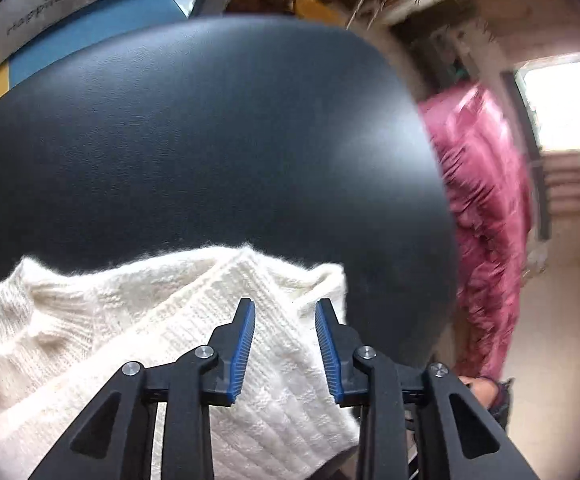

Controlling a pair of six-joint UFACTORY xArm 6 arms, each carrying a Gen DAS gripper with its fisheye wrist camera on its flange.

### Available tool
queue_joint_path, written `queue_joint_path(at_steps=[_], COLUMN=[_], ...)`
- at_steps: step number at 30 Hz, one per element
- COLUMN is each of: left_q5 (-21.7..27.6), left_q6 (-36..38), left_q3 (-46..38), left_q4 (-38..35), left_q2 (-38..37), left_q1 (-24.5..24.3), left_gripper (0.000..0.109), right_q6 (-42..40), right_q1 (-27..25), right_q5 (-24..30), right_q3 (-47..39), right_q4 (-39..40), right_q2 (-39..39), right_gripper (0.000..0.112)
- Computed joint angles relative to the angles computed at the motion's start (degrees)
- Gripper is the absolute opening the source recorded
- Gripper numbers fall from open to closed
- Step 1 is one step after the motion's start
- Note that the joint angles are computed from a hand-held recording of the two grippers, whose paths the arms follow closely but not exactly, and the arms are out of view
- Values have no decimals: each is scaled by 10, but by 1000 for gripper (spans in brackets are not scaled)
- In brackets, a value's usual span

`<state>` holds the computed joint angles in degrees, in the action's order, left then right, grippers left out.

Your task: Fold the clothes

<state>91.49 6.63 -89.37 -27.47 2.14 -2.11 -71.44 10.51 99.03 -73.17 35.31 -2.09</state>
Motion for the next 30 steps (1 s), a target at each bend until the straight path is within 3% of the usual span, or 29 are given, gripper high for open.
queue_joint_path(at_steps=[8, 10, 11, 13, 15, 21, 25, 27, 30], left_q5=[48, 34, 15, -42, -112, -257, -241, -229, -191], left_q6=[-39, -47, -37, -15, 11, 95, 76, 59, 69], left_q3=[-59, -51, -35, 17, 83, 234, 233, 225, 186], left_q4=[99, 109, 118, 122, 90, 2, 32, 56, 64], left_q2=[60, 51, 36, -10, -69, -229, -235, -228, -189], left_q1=[-58, -63, -69, -74, -66, -46, -37, -35, -6], left_gripper=[32, 30, 28, 14, 3, 1, 1, 15, 21], right_q6=[-11, -12, -14, -12, -20, -21, -9, 8, 22], right_q1=[0, 2, 3, 13, 11, 1, -6, -8, -6], right_q5=[-4, -3, -4, -17, -17, 2, 18, 10, 10], right_q3=[2, -1, -3, 7, 10, 7, -9, -15, -22], right_q4=[-8, -12, -15, -17, -10, 1, 14, 23, 18], right_q2=[-9, -7, -9, -20, -27, -14, 2, 10, 21], right_gripper=[88, 88, 88, 88, 88, 88, 88, 88, 88])
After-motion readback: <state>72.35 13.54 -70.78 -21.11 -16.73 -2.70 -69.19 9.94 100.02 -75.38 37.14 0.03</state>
